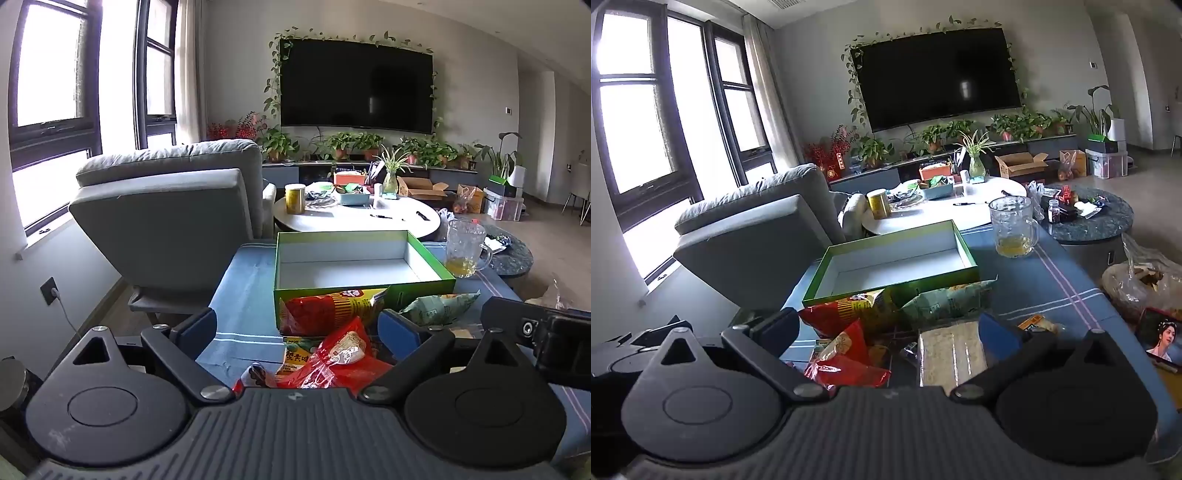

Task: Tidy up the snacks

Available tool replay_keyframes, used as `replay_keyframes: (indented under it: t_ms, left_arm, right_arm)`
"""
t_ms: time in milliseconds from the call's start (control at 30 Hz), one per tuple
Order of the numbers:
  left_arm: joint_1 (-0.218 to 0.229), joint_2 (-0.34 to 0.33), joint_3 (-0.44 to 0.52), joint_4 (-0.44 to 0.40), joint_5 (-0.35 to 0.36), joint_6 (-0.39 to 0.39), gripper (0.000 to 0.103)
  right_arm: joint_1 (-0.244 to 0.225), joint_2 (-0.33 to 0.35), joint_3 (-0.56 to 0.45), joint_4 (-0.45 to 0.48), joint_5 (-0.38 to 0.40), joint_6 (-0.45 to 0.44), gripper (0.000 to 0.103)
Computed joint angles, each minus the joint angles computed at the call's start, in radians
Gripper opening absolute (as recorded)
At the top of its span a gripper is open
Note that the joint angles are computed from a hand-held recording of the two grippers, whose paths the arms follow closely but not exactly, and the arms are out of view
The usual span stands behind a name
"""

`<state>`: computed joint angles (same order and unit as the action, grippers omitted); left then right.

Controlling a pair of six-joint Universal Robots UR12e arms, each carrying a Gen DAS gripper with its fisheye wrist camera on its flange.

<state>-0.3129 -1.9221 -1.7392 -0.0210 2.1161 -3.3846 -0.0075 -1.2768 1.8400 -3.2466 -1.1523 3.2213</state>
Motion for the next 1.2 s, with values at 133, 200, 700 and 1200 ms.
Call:
replay_keyframes:
  t_ms: [133,200,700,1200]
  left_arm:
    - [-0.001,0.001,-0.012,0.040,-0.020,0.006,0.094]
    - [0.003,0.006,-0.018,0.039,-0.030,0.000,0.094]
    - [0.019,0.010,-0.014,-0.006,-0.076,-0.036,0.094]
    - [0.022,0.009,-0.014,-0.023,-0.081,-0.048,0.094]
  right_arm:
    - [0.003,0.000,0.001,0.002,-0.009,0.001,0.080]
    - [0.001,-0.002,0.004,-0.001,-0.006,0.007,0.080]
    - [0.008,-0.003,-0.005,0.065,-0.026,-0.005,0.080]
    - [0.008,-0.001,-0.005,0.079,-0.022,-0.006,0.080]
